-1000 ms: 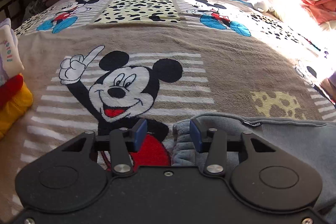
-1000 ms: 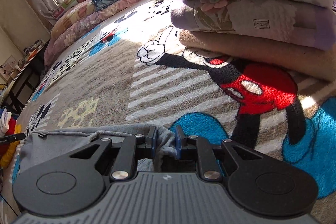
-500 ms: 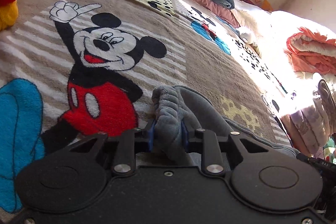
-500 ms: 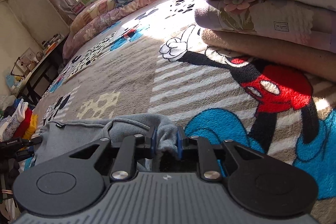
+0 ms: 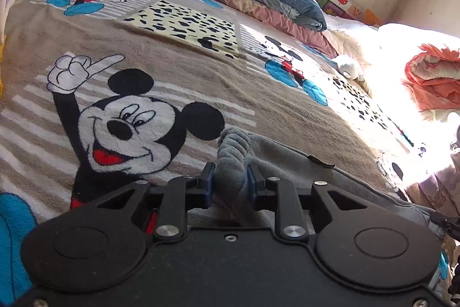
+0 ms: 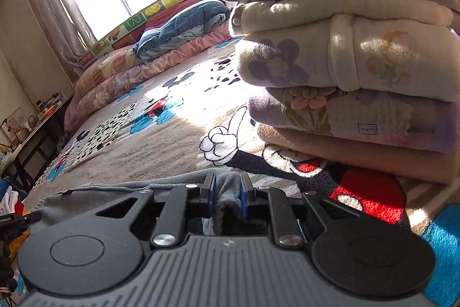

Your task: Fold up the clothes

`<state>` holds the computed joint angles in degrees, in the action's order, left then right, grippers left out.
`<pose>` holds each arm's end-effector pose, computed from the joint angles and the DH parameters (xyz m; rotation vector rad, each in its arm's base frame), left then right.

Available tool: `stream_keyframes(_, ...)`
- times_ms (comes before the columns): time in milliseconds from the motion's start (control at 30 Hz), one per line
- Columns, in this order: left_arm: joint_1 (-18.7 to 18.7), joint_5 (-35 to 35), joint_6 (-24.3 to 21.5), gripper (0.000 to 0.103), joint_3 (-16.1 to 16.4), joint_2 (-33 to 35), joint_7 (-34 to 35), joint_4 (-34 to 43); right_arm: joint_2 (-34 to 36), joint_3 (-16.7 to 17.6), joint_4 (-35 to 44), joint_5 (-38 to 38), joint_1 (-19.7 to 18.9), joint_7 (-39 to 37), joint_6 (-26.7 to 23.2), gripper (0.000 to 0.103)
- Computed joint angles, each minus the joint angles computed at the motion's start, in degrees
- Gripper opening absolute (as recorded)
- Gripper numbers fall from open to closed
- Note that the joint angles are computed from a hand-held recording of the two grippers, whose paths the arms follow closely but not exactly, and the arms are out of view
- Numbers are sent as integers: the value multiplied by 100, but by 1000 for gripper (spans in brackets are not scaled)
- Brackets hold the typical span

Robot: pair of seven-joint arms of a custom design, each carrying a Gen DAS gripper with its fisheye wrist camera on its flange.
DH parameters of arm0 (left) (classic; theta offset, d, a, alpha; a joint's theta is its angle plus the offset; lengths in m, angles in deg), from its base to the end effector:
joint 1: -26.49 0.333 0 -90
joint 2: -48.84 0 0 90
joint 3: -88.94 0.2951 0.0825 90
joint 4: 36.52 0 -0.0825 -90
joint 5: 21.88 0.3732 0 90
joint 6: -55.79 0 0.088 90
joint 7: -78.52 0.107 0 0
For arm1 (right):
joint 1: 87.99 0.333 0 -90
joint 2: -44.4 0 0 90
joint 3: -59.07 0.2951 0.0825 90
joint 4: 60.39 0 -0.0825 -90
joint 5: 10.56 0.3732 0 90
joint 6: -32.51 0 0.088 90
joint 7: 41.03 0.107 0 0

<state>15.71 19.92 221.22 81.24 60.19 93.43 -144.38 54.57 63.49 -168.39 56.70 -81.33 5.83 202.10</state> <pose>0.5923 -0.2332 0.4746 -2.0912 1.4350 -1.0566 0.6210 0.0558 0.4706 -1.4085 1.6172 -0.3763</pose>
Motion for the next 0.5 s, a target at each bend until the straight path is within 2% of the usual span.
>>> stream_keyframes(67, -10, -107, -223, 30, -35, 68, 95, 16, 198, -180, 35, -902, 178, 687, 18, 19)
stream_keyframes(167, -12, -127, -184, 33, -5, 14, -102, -106, 405, -496, 4, -2251, 429, 1864, -83, 19)
stream_keyframes(267, 41, -327, -216, 38, -73, -53, -11, -173, 417, -329, -69, -2297, 256, 1976, -20, 20)
stream_keyframes(300, 42, -379, -270, 39, -87, -105, -11, -205, 399, -348, -76, -2404, 249, 2092, -84, 23)
stream_keyframes(367, 13, -370, -460, 52, -88, -272, -127, -308, 346, -502, -111, -2890, 351, 2501, -143, 31)
stream_keyframes(400, 10, -363, -512, 53, -93, -371, -208, -393, 283, -521, -153, -3007, 349, 2612, -152, 38)
stream_keyframes(433, 13, -340, -511, 56, -96, -493, -333, -525, 216, -530, -196, -3098, 338, 2704, -160, 40)
stream_keyframes(500, 25, -269, -494, 57, -122, -757, -599, -819, -29, -351, -401, -2687, 145, 2459, -60, 41)
